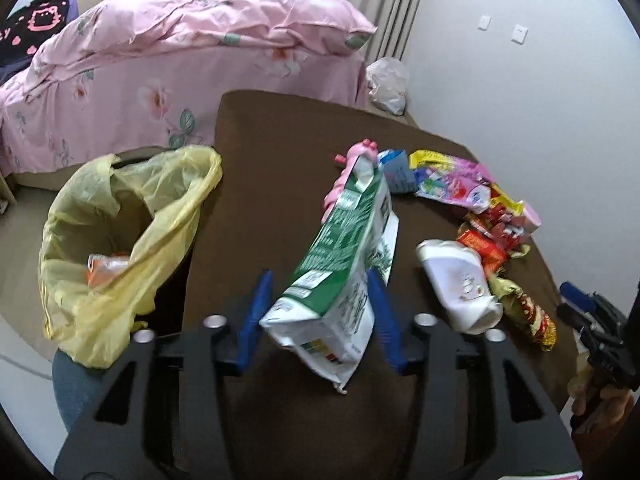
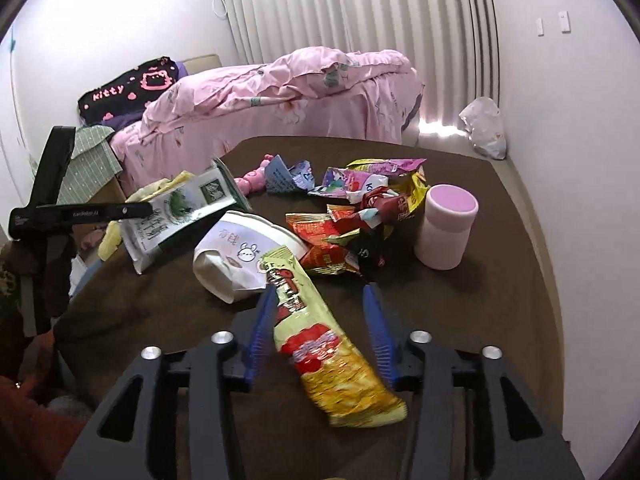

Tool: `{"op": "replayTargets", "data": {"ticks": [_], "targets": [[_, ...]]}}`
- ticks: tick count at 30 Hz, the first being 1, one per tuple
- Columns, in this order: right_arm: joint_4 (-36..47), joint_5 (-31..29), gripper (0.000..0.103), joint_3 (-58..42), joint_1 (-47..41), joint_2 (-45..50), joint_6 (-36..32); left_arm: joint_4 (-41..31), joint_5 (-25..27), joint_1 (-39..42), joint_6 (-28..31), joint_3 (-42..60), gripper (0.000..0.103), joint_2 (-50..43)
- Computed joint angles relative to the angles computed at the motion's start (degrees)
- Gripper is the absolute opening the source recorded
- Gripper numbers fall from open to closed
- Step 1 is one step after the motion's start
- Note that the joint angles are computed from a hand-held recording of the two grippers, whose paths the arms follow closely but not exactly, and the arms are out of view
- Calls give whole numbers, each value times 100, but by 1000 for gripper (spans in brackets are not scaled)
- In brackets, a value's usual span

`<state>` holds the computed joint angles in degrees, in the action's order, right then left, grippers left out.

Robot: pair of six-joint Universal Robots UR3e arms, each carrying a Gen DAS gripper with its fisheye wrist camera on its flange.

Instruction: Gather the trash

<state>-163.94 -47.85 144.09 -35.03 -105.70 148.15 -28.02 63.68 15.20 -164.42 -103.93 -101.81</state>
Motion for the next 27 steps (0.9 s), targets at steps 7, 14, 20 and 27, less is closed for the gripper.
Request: {"op": "replayTargets", "data": {"ticks": [7,14,20,27], "targets": [[113,273,52,281,-202,-82,-186,214,643,-734,794,445,61,-29],[52,181,52,514,-240,-135,-389,-258,1336,-1455,1419,1530,66,-1049],[586,278,52,445,-441,-294,-740,-150,1383,-1387,1086,2064,74,-1629],[191,-161,52,83,-116,131,-681,-558,324,-846,724,1831,74,-1282]]}}
